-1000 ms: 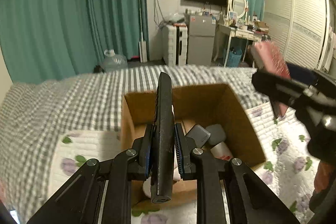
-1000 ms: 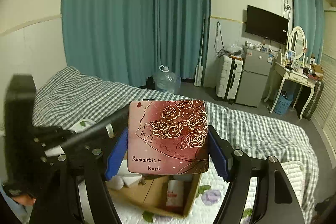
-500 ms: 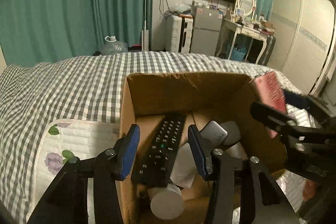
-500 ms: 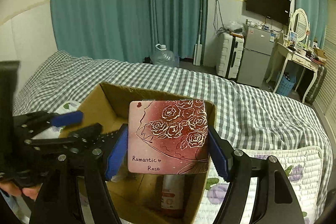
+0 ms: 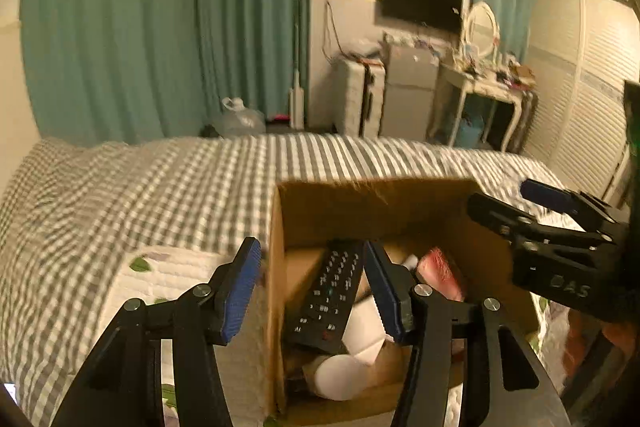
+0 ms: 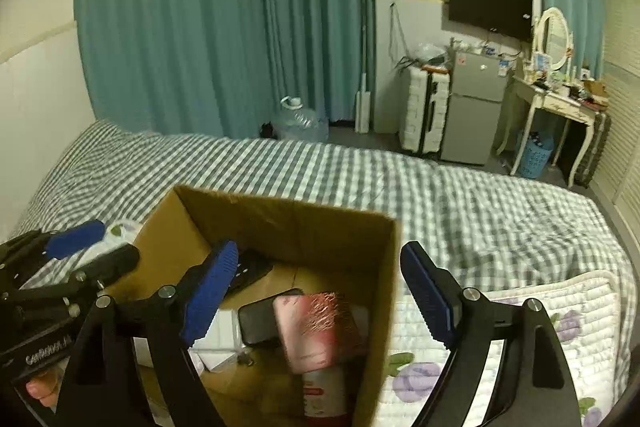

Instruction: Organize rigid objects

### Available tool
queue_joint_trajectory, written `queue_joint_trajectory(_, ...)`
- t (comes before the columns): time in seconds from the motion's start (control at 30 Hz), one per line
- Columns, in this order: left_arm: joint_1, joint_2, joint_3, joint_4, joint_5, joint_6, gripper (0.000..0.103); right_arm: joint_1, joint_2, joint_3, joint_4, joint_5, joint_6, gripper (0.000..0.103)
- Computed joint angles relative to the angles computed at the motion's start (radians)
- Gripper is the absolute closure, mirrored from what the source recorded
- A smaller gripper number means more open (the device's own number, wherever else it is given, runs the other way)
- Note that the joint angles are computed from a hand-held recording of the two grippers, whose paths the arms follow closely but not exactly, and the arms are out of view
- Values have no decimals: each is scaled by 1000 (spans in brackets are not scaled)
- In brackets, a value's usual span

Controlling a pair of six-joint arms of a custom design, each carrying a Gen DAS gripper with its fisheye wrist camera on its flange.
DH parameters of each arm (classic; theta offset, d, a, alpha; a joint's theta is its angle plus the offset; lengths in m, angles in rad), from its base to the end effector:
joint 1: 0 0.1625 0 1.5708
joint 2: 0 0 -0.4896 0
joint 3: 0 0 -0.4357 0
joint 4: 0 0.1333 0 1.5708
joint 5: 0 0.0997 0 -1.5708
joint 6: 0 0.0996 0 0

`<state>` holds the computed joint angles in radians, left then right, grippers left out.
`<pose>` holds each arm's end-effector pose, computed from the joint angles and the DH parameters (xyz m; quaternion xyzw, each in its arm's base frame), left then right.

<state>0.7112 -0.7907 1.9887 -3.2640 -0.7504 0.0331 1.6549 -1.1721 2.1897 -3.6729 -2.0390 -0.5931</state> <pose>-0.3374 -0.5629 0.0924 0.2956 0.8442 -0.3611 0.2638 0.1338 -0.5348 0.2896 0.1638 -0.8256 0.4358 0.3187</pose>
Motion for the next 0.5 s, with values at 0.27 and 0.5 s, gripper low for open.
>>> queue_joint_trajectory(0.27, -101, -85, 60, -32, 10, -1, 42, 121, -127, 71, -19, -109, 5, 19)
queue_joint_trajectory(0.5, -229, -173, 130, -87, 75, 31, 36, 289, -225, 115, -75, -258, -45, 9)
